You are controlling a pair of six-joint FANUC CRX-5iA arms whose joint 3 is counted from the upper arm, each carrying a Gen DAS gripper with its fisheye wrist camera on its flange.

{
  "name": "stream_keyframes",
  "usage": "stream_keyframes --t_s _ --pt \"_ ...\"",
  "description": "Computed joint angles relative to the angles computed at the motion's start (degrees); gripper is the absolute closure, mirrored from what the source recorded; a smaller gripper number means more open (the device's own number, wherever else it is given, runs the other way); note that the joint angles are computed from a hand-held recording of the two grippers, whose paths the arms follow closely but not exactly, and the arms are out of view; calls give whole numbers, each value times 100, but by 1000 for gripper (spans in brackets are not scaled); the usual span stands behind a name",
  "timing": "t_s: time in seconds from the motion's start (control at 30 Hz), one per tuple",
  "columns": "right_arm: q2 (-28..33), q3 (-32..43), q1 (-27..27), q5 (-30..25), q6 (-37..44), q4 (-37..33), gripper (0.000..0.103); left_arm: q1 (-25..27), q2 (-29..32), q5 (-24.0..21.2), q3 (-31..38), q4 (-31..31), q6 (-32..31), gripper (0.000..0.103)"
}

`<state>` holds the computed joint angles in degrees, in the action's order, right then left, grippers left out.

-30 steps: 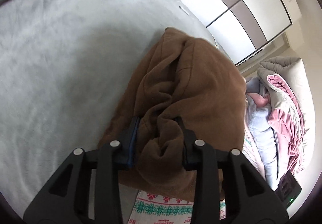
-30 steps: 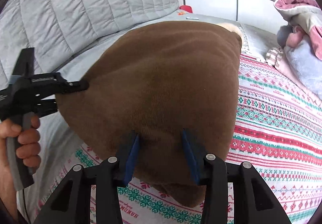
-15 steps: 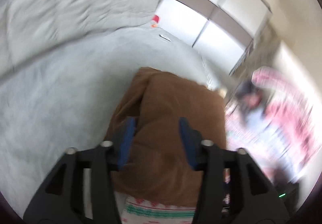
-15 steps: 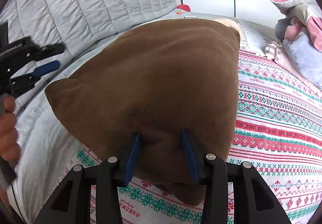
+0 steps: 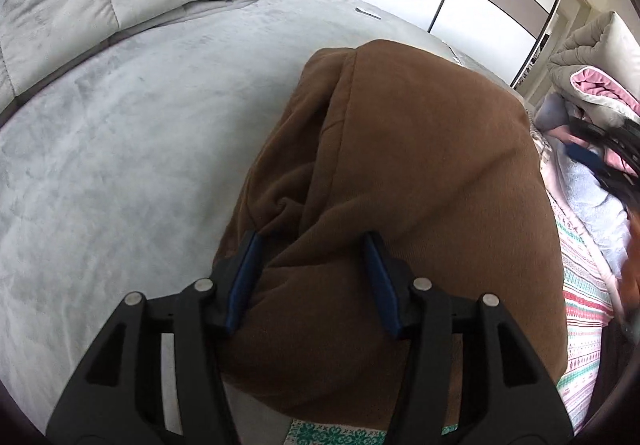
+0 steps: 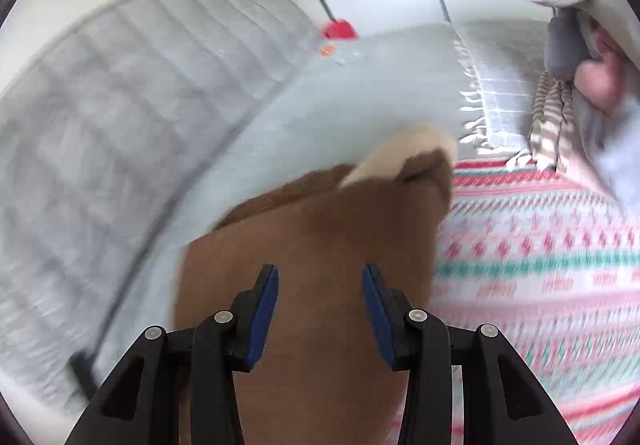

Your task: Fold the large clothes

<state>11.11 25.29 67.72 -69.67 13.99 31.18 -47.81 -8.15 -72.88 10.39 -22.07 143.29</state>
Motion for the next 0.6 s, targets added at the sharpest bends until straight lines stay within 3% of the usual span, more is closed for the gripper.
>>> stream_keyframes --t_s 0.2,0.37,0.47,0.57,0.6 --pt "1915 2404 -651 -1299 1378 -862 59 353 -190 438 -378 330 13 47" --pt "2803 3535 -521 -2199 1808 -509 59 457 -283 506 -486 494 -39 48" --pt "2803 3525 -391 -2304 1843 -231 59 697 -482 696 -686 908 -289 48" --pt "2281 2833 -188 -2058 1425 -30 58 964 -732 807 -923 1185 -473 43" --pt "1859 2310 -65 -1721 1080 -58 58 1107 -830 959 -1099 1399 -558 42"
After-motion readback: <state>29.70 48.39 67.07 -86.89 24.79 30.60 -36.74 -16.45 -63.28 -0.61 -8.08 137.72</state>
